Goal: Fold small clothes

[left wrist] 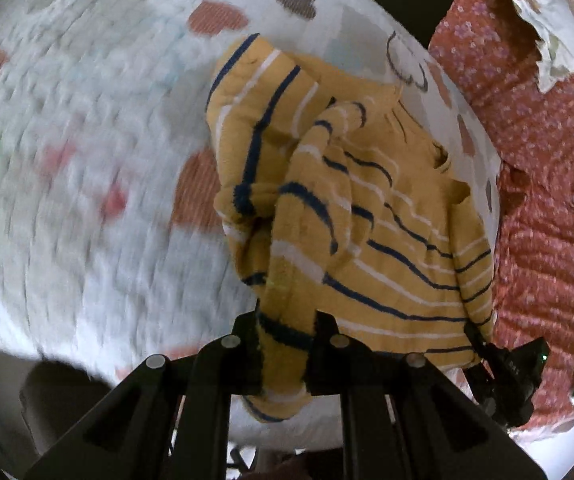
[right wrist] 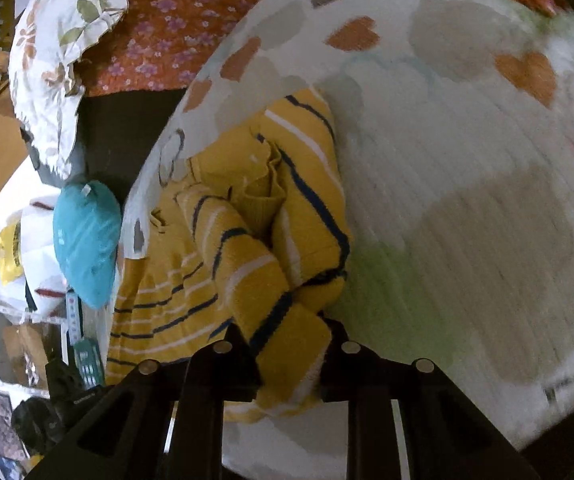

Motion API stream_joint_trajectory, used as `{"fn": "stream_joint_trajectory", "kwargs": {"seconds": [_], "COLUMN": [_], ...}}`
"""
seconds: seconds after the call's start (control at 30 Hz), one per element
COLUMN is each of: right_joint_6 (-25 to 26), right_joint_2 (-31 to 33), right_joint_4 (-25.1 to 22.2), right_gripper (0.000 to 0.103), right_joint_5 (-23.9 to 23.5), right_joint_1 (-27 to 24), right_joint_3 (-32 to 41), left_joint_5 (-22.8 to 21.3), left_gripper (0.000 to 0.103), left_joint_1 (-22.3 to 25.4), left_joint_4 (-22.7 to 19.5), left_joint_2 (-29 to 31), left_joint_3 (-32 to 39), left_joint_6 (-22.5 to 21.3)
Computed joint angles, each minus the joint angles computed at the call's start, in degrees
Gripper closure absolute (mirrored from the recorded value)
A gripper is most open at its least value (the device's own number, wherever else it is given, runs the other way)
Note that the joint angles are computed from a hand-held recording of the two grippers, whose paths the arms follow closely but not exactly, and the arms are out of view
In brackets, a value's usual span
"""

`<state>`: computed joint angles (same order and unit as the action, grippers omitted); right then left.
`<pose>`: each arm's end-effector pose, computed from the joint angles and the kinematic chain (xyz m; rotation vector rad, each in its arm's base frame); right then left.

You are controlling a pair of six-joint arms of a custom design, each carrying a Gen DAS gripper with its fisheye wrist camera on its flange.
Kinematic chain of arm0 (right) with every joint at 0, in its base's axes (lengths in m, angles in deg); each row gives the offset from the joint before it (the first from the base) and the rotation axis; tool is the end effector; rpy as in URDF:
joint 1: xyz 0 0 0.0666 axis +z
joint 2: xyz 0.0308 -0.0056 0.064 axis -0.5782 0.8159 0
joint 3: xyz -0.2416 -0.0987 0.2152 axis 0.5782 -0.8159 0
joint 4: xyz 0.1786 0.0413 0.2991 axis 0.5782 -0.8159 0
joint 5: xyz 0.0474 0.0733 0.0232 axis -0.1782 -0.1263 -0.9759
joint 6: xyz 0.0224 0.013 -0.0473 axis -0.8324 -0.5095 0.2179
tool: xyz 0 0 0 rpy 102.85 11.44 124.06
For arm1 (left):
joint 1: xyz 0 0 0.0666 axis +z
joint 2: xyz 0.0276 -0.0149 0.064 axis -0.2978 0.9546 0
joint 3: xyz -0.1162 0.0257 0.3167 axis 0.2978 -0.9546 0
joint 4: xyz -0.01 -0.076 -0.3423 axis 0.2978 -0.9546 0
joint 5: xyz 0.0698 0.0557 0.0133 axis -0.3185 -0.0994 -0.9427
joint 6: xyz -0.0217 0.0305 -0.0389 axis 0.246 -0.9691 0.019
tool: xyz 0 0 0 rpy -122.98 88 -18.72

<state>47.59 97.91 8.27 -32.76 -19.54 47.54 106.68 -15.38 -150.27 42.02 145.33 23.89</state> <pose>0.6393 0.1982 0.3270 0.1452 2.6219 0.9538 0.5405 0.0057 0.3838 -1.0254 2.6180 -0.6747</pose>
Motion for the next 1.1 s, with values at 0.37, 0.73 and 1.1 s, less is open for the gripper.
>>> {"fn": "stream_joint_trajectory", "kwargs": {"seconds": [0.37,0.73,1.1], "right_joint_6": [2.04,23.29,37.17], "right_joint_2": [-16.34,-19.26,-9.51], "right_joint_4": [11.53,9.8,-0.07], "right_gripper": [0.066,0.06,0.086], "right_joint_5": [3.57,14.33,36.38], "right_joint_1": [-3.17,1.13,2.51], "right_joint_3": [-27.65,-25.97,-13.15], "left_joint_5": [-4.24,-12.56,-17.51], "left_gripper": [0.082,0.065,0.068], "left_joint_1": [-1.01,-9.52,-11.71], "left_joint_4": [7.58,4.78,-1.36], "left_joint_2": [-15.69,-11.78,-1.58], "left_joint_3": [-21.45,-11.44,-5.28], "left_joint_6": [4.76,-5.74,-8.54]}}
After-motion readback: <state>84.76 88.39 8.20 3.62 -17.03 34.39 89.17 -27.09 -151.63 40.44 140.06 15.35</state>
